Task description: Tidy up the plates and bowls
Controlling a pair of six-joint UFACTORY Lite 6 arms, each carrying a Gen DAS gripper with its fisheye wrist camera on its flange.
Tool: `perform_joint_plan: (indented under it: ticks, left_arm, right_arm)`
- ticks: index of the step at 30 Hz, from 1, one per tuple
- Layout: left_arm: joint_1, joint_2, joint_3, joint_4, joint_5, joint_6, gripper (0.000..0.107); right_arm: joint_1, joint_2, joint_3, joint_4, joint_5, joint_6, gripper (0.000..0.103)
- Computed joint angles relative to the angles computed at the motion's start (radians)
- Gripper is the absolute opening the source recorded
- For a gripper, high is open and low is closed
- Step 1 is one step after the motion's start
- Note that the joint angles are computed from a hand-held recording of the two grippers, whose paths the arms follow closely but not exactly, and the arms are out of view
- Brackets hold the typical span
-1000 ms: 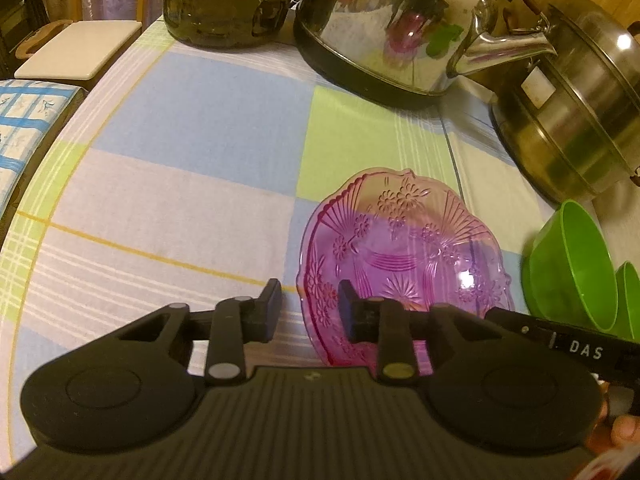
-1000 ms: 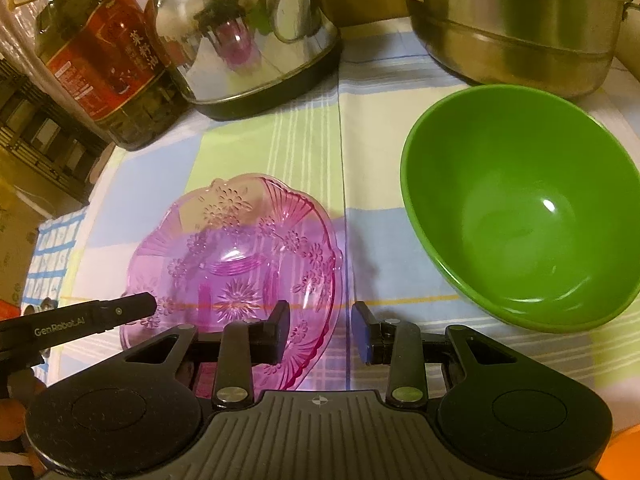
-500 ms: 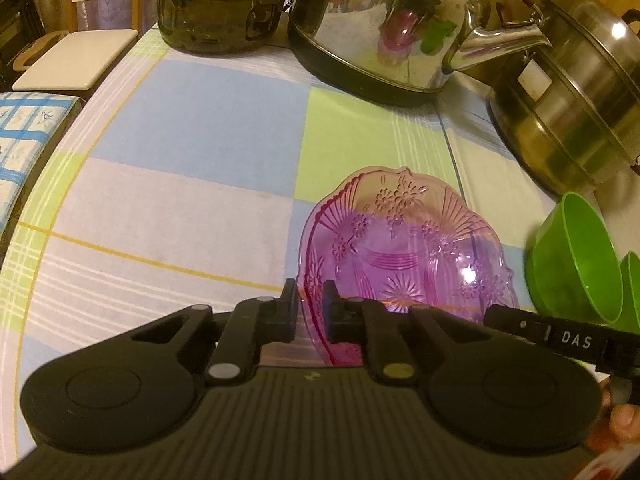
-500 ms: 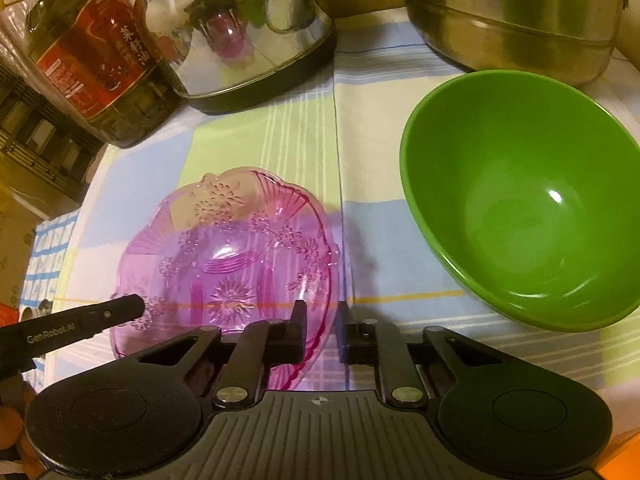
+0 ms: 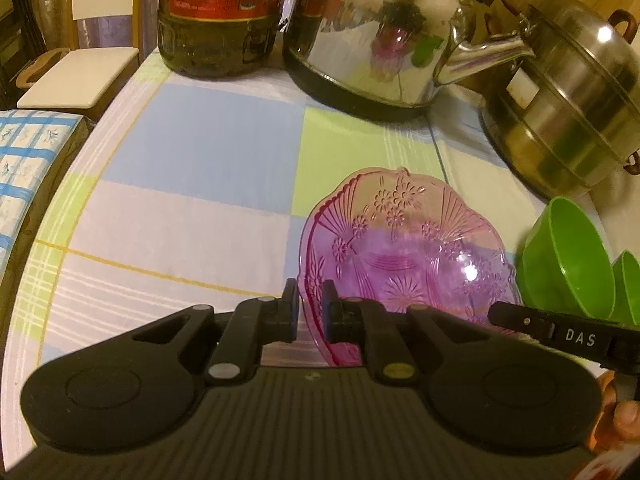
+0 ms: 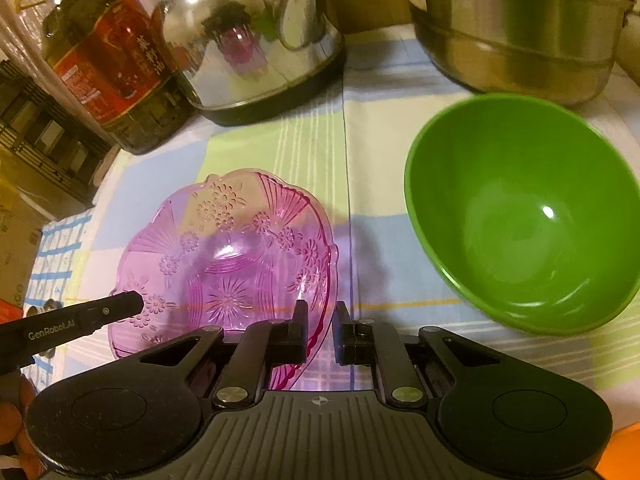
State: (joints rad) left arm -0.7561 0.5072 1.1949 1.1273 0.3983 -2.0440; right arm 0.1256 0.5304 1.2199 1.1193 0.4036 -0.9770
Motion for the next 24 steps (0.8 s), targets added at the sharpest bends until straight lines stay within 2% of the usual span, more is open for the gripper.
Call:
perform_joint_plan:
  ticks: [9,24]
  left_arm:
    - [-0.054,-0.110,-0.015,-0.103,0.087,0.091,0.010]
    - [-0.268,-0.300,-0.038,-0.227,0.334,0.116,0.010]
  right_arm:
    - [-0.009,-0.146,-0.061,-0.073,0.028,0.066,0.012]
    - [-0.055,-0.513,-0.277,-0.200,0.135,0.186,0.012]
